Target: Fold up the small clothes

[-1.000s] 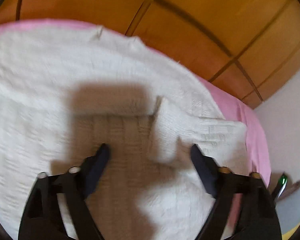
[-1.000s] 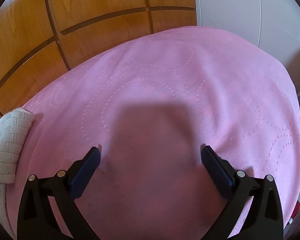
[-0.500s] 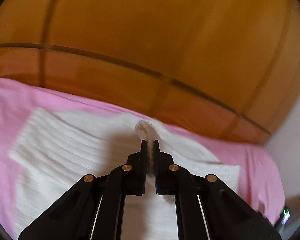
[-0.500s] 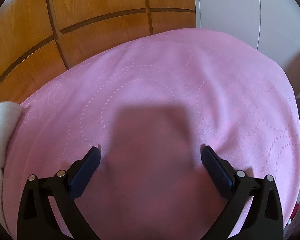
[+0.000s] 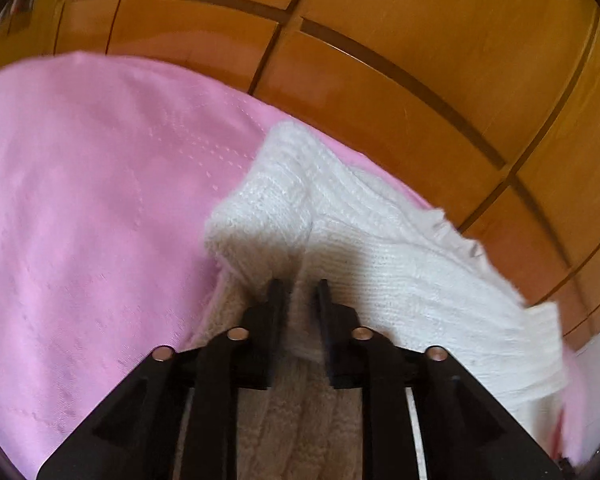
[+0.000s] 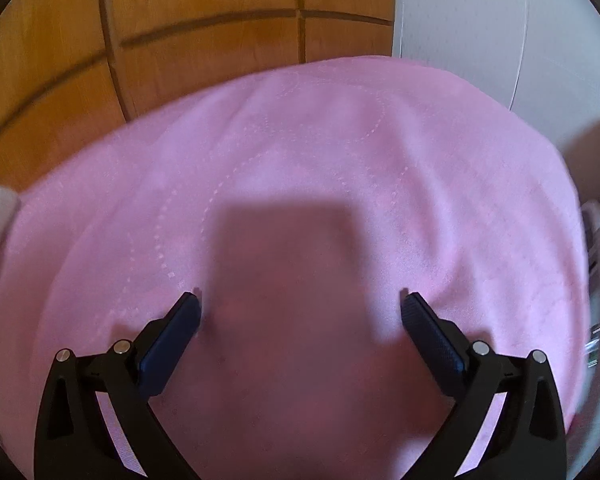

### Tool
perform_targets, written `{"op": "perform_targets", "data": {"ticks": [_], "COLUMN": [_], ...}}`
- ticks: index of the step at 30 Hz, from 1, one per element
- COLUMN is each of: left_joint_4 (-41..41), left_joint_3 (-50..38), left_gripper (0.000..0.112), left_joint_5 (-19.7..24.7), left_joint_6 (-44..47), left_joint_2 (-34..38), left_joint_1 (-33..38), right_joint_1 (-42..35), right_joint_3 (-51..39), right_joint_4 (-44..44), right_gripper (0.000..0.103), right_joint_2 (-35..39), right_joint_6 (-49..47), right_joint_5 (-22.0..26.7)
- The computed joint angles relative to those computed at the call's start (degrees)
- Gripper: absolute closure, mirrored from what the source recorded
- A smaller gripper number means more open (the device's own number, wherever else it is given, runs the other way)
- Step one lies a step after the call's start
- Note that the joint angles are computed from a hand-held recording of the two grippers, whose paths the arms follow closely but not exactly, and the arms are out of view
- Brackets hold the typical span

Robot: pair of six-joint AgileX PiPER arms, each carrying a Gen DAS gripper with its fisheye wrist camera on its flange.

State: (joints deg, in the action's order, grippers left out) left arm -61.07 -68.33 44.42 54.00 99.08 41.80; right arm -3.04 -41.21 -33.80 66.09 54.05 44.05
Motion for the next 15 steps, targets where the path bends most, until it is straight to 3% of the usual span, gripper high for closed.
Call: {"op": "perform_targets", "data": {"ticks": [2,5,7,9,11,13,15], "left_joint_4": [-1.8,-2.6,-2.7,-4.6,-7.4,-6.2,-4.6], "left_joint_3": [-0.6,-0.5,-0.4,0.0,0.2,0.7,1.2], "left_gripper": [0.094,0.094,0.093,0.077,0.038,0.015,0.014], "left_joint_5": [2.9,4.0,3.8,4.3,7.6,5.1,2.3], "left_joint_6": [0.9,1.6,2.2,3.7,7.7,8.0,6.8], "left_joint_2": [1.1,1.6,1.8,2.0,2.5,1.2,0.5], "left_joint_1": [1.8,2.5,2.7,1.6,1.7,-0.1,-1.5], "right_joint_1": [4.6,10.8,15.2,20.0,24.9,29.3,31.3], "right_joint_3": [-2.2,-5.1,-8.7,-14.7,-19.6,-26.5,-36.3], "right_joint_4": [-1.5,5.8,10.5,14.7,11.1,6.5,5.1], "right_gripper": [0.002,0.002,0.002,0.002,0.002,0.002,0.002], "right_joint_2": [-0.3,-3.1,-0.3,6.3,11.8,19.3,28.4], "right_joint_6": [1.2,-2.3,-4.5,-8.7,-6.8,-6.0,-9.3], "right_joint_5": [3.0,-2.7,-5.2,-6.0,-5.0,-1.9,4.9]}}
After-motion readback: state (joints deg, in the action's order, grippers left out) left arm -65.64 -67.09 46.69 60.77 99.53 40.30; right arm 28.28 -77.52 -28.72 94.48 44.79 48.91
